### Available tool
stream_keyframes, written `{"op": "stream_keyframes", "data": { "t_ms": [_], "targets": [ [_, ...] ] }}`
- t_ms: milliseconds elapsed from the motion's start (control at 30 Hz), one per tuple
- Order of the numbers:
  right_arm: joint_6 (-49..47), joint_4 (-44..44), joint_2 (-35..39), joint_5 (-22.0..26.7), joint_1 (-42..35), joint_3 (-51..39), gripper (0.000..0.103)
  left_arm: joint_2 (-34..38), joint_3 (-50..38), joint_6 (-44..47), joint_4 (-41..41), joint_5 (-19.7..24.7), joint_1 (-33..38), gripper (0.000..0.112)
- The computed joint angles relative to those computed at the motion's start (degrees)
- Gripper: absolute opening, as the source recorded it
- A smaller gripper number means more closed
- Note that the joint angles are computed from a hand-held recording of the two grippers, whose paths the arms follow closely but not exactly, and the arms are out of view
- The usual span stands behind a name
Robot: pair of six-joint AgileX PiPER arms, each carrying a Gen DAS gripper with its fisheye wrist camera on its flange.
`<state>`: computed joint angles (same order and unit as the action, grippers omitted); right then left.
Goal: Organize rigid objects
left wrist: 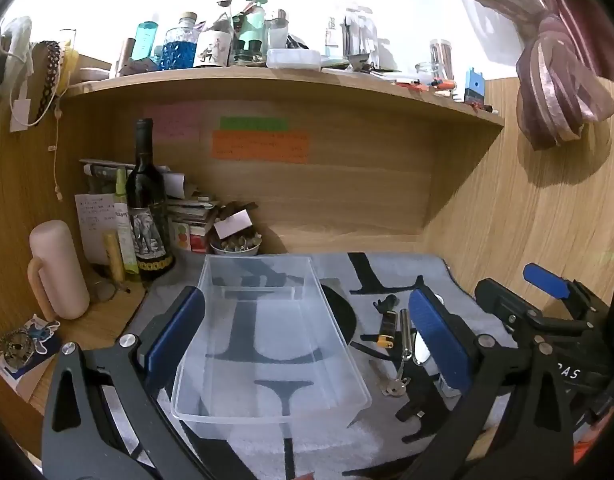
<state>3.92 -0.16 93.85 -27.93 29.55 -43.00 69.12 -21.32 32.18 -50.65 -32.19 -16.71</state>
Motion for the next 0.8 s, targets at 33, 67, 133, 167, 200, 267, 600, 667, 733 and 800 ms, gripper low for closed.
{"op": "stream_keyframes", "data": {
  "t_ms": [33, 67, 133, 167, 200, 267, 600, 667, 733, 800],
  "targets": [
    [-0.47, 0.21, 0.08, -0.35, 0.0, 0.05, 0.103, 0.16, -0.02, -0.53, 0.4, -0.12, -0.15, 0.103],
    [-0.35, 0.07, 0.12, -0.36, -0.03, 0.03, 0.103, 0.51, -0.28, -0.33, 0.17, -0.12, -0.4, 0.103],
    [0.04, -0.25, 0.14, 0.52, -0.17, -0.33, 0.103, 0.2, -0.63, -2.36, 1.64, 0.79, 0.63, 0.103],
    [0.2, -0.47, 0.25, 0.78, -0.25, -0.57, 0.103, 0.41, -0.57, -2.8, 2.37, 0.6, 0.76, 0.103],
    [0.32, -0.57, 0.35, 0.7, -0.3, -0.64, 0.103, 0.36, -0.59, -2.86, 2.62, 0.72, 0.96, 0.103],
    [0.53, -0.73, 0.29, -0.07, -0.34, -0.28, 0.103, -0.07, 0.81, -2.61, 2.51, -1.52, -0.27, 0.103],
    [0.08, 0.13, -0.26, 0.0, 0.03, -0.1, 0.103, 1.01, 0.15, -1.3, 1.79, -1.62, -0.69, 0.103],
    [-1.05, 1.42, -0.4, 0.08, 0.56, -0.12, 0.103, 1.04, -0.07, -0.86, 1.25, -1.54, -0.79, 0.103],
    [-0.83, 1.2, -0.41, -0.15, 0.35, 0.03, 0.103, 0.93, 0.16, -1.38, 1.85, -1.48, -0.7, 0.103],
    [-2.57, 3.19, -0.3, -0.29, 1.17, -0.07, 0.103, 0.97, -0.08, -1.28, 1.66, -1.2, -0.68, 0.103]
  ]
}}
